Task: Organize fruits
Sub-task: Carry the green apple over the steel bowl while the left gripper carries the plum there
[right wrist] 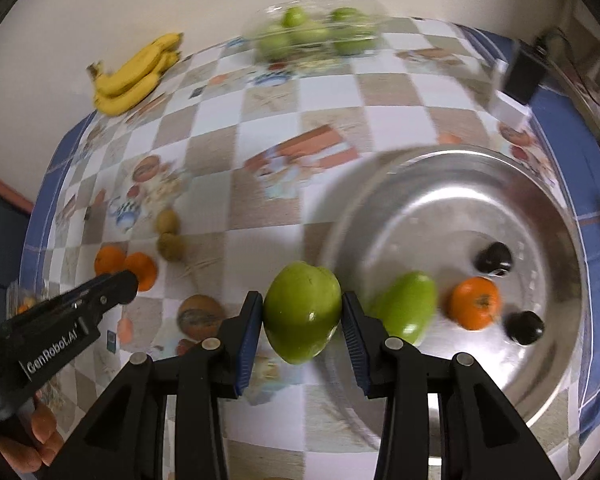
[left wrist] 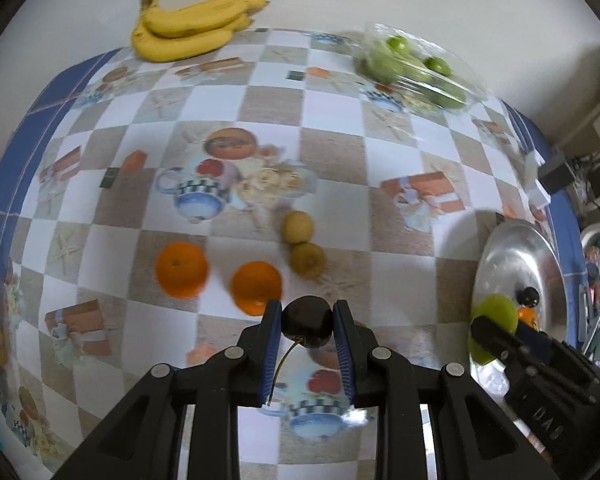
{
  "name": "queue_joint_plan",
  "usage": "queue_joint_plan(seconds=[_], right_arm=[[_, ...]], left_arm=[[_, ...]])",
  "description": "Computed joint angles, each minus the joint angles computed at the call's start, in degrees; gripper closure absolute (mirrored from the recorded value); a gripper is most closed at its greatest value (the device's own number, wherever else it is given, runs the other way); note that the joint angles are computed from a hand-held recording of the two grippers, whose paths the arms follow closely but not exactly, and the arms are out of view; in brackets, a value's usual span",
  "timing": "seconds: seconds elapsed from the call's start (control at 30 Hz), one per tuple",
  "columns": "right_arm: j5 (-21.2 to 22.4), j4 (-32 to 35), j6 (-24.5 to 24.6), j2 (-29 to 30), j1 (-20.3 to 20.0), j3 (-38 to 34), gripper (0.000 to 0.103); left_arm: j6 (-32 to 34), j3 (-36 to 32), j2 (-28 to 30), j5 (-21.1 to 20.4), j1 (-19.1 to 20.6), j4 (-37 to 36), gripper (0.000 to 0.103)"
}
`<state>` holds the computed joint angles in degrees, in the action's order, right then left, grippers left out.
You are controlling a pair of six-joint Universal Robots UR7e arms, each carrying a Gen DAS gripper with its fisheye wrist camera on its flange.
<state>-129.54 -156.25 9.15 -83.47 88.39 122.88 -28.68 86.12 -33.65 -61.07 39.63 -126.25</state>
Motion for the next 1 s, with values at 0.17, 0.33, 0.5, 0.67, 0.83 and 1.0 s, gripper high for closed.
queue_joint_plan(seconds=[0.17,0.33,0.5,0.67,0.83,1.0], right_arm=[[-1.24,-0.72,0.94,-3.36,-1.38,1.3,0.061],[-2.84,-0.23,2.69,-7.11,-3.44,2.59,0.061],[-3.22,0.94,4.94,-10.88,-6.14,3.75,0.061],[-4.67,0.8,6.17,-13.42,-7.78,4.63,0.061],[-4.25,1.31,7.01,-15.27,-9.14,5.19,0.061],[-4.34,1.71,7.3,-15.36,-9.25,5.0,0.061]], left_arm=[[1.42,-0.64,1.37,-1.36,-1.58,-0.89,0.075],[1.88,-1.59,2.91,-3.36,-2.82,-0.69,0.075],[3.33,-2.37,4.31,-5.35,-4.51,-1.53,0.075],[5.48,-3.53,6.19,-7.83,-6.33,-1.81,0.075],[7.15,-4.69,7.94,-9.51,-7.89,-1.23,0.075],[8.6,-5.31,9.18,-10.77,-8.93,-0.64,0.075]])
